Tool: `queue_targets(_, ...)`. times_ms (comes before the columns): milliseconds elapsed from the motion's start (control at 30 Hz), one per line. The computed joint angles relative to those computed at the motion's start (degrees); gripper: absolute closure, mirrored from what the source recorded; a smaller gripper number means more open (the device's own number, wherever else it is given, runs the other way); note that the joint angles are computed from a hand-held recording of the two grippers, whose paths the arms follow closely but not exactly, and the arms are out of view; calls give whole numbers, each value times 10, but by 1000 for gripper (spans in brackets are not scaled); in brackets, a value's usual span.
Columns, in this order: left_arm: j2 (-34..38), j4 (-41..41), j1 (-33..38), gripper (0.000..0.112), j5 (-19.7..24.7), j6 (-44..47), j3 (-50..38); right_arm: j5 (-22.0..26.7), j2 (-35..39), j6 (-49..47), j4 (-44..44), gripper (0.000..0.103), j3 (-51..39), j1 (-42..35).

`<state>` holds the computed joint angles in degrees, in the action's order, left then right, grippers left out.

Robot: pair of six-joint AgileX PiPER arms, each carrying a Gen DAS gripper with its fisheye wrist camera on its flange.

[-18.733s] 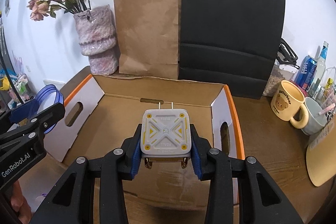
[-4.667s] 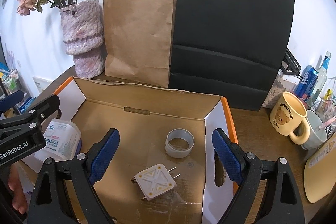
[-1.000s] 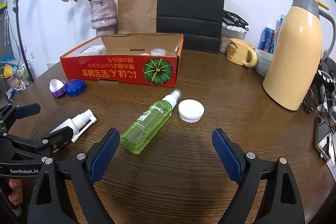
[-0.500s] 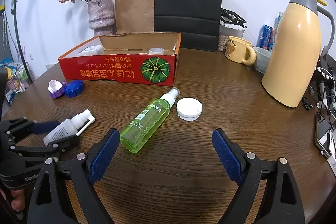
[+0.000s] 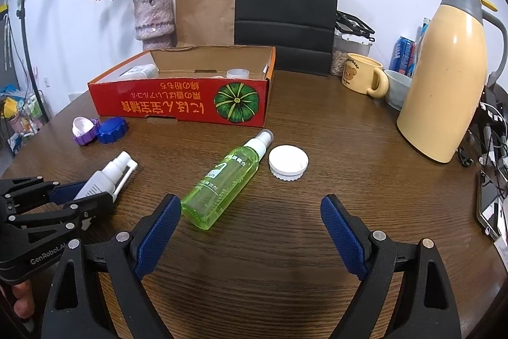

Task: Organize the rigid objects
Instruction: 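Move both grippers back toward the spray bottles on the table, then grasp the white spray bottle with the left gripper while the right gripper grasps the green spray bottle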

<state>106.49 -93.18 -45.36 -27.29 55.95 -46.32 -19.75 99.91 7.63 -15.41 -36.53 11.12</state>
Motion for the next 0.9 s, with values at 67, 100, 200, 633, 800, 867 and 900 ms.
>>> queue_targets(67,-5,13,-2,88,-8,-17,5,2,0,-4,5,10,-1,1)
queue_targets(100,-8,22,-3,88,-12,-29,9,2,0,-10,11,10,-1,2)
queue_targets(200,-18,42,-2,88,-24,-57,20,5,1,-27,30,10,-1,7)
queue_targets(633,-45,59,22,88,-70,-89,36,39,13,-96,112,10,-21,31)
queue_targets(800,-46,56,33,88,-74,-79,33,61,25,-105,126,10,-41,40)
queue_targets(867,-49,53,37,88,-75,-70,31,70,32,-119,148,10,-51,47)
queue_targets(900,-50,55,39,88,-75,-70,31,77,37,-122,154,10,-60,49)
